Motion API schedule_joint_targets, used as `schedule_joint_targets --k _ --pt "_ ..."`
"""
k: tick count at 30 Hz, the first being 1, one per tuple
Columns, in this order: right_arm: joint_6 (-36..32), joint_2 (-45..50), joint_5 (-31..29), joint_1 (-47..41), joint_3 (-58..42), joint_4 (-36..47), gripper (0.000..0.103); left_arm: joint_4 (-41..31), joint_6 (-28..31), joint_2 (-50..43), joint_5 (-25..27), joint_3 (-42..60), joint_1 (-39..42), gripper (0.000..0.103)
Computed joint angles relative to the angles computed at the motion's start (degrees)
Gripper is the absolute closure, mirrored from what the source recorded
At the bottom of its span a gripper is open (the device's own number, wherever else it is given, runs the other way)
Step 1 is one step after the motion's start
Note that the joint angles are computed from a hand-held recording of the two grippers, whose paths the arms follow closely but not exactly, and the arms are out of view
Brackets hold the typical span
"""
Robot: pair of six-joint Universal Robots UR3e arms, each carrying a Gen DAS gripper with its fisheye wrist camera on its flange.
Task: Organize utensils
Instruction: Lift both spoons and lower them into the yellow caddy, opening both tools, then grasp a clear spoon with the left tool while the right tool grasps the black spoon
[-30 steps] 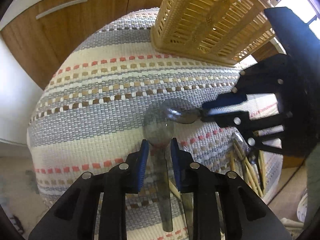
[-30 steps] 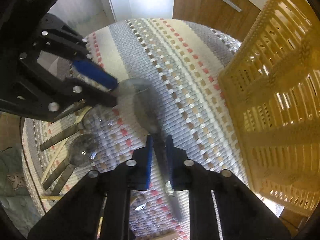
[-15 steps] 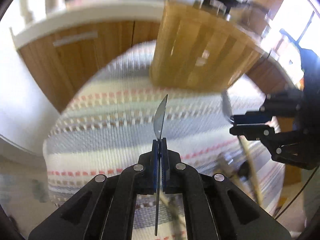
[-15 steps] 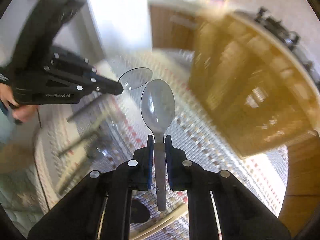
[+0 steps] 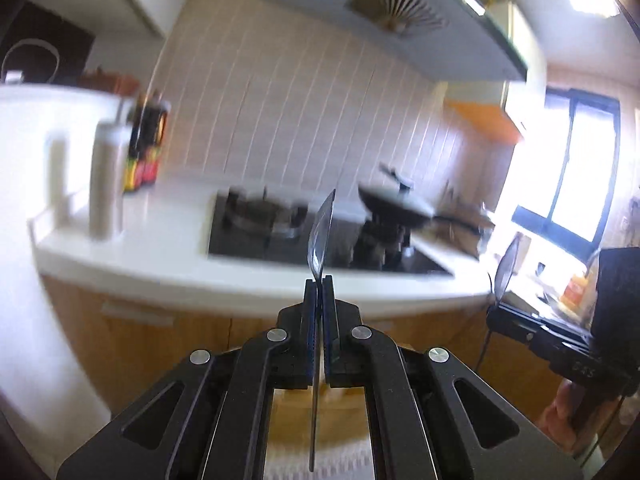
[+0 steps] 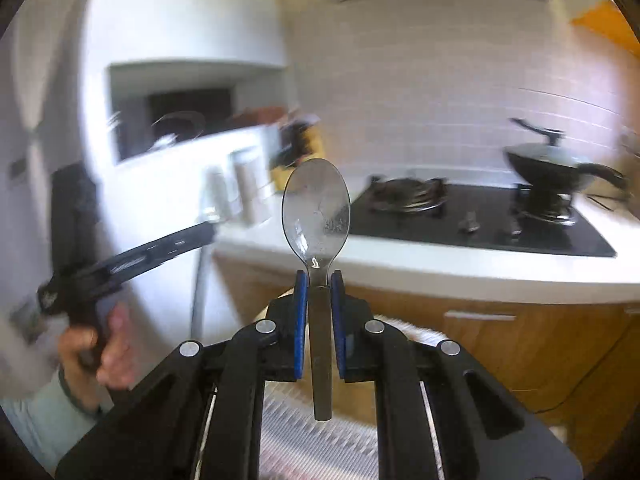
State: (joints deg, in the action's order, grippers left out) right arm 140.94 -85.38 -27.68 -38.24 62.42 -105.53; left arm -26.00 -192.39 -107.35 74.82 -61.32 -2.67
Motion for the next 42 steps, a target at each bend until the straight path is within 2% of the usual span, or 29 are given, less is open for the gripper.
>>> schedule_joint_targets --k 1,3,6,10,13,20,24,26,31,32,33,35,38,42 --pt "6.89 1.57 -2.26 1.27 1.86 -9.97 0.093 2.19 0.24 -3.79 2.59 3.17 -1.82 0.102" --pt "15.21 5.58 -6.79 4.26 5.61 -25.06 0.093 3.14 -0.96 -7.10 4.92 7.43 -2.69 0.102" --pt "19.92 10.70 -10.97 6.62 5.68 -33.25 0.093 4.30 -2.96 -12.74 5.47 12.90 -2.82 0.102" --pt "23.89 19.37 -14.16 9.19 -2.34 -36.01 0.093 3.77 -2.23 -18.83 7.75 18.14 -3.65 0.102" --pt "24.98 20.74 -16.01 10.45 -1.44 -39.37 0.093 3.98 -1.51 -20.84 7.91 18.44 -3.50 0.102" --pt "22.91 15.27 -16.41 10.51 7.16 -43.07 0.093 7.45 0.36 -20.37 4.60 13.54 -2.08 0.101" --pt "20.47 12.72 -15.31 9.89 10.19 -40.72 0.090 8.64 1.55 -17.25 2.76 8.37 -1.45 0.097" --pt "18.98 11.07 -15.04 9.75 11.89 -39.56 0.085 9.17 1.60 -14.44 1.58 4.49 -0.87 0.072" --pt "14.40 4.79 -12.46 7.59 16.62 -33.23 0.072 10.54 2.31 -5.38 -3.00 -6.48 1.40 0.059" --pt "13.76 3.61 -11.85 7.06 17.24 -31.85 0.067 10.35 2.19 -2.78 -4.62 -9.17 2.27 0.055" --pt "12.96 1.63 -10.90 6.14 18.42 -30.05 0.056 9.63 2.12 -0.22 -6.43 -11.50 3.27 0.053" --pt "11.36 -2.23 -9.13 4.28 20.94 -27.51 0.047 6.04 2.14 4.39 -9.17 -14.61 5.06 0.049" --pt "5.65 -8.92 -8.06 1.58 22.87 -18.53 0.047 -2.16 2.91 11.38 -12.94 -18.25 8.02 0.049" --pt "-3.32 -16.16 -9.85 -1.77 21.27 0.09 0.047 -14.23 5.61 20.48 -15.68 -23.03 11.79 0.049"
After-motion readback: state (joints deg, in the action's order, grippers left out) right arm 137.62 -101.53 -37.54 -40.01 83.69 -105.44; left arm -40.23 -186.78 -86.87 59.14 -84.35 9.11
